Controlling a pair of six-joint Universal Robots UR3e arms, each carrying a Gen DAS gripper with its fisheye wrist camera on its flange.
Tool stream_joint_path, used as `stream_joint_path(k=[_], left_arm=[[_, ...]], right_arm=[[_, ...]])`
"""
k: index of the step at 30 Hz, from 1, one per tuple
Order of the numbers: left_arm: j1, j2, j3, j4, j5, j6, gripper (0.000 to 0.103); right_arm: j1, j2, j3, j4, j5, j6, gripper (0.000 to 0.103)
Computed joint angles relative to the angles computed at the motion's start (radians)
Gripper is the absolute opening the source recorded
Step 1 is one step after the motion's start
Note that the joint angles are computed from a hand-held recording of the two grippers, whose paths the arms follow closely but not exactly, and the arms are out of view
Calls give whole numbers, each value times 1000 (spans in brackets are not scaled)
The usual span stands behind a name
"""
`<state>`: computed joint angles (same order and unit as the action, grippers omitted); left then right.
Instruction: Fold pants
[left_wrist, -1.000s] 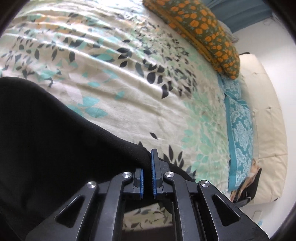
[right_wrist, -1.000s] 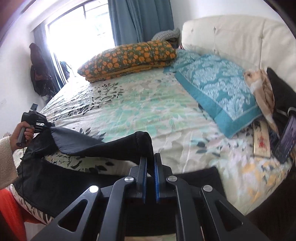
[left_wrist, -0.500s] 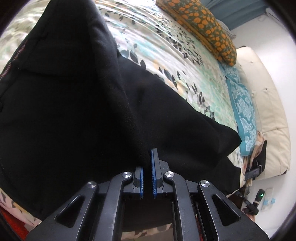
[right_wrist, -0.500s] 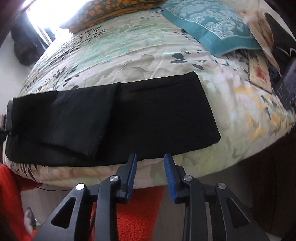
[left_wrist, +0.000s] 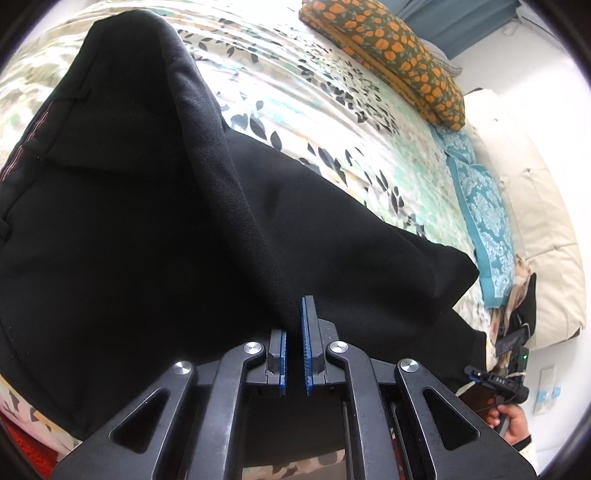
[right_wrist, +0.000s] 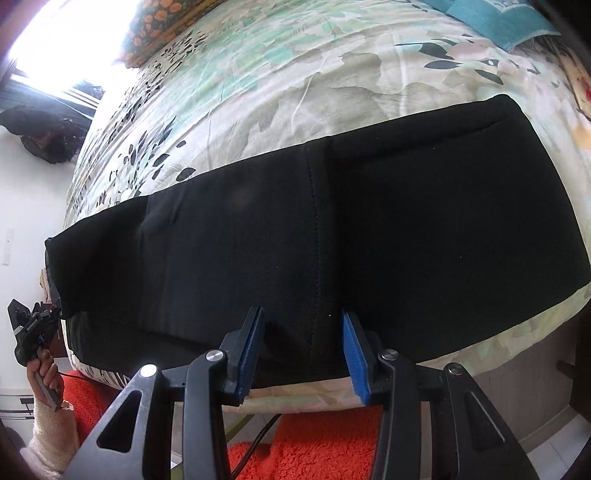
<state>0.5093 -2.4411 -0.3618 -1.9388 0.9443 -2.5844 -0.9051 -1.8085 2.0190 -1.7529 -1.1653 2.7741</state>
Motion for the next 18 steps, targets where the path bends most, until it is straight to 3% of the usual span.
stream_joint_path(k=[2, 4, 9, 18], left_arm=[[0, -26, 50, -25, 2, -1, 5], [0, -22, 41, -17, 2, -1, 5], [-2, 17, -30, 23, 5, -2, 5], [-8, 56, -98, 68, 12, 0, 5]], right_arm=[[20, 17, -12, -14, -17, 22, 39], [41, 17, -11, -35, -50, 35, 27], [27, -41, 27, -60, -64, 27, 16], [54, -86, 21, -66, -107, 10, 14]])
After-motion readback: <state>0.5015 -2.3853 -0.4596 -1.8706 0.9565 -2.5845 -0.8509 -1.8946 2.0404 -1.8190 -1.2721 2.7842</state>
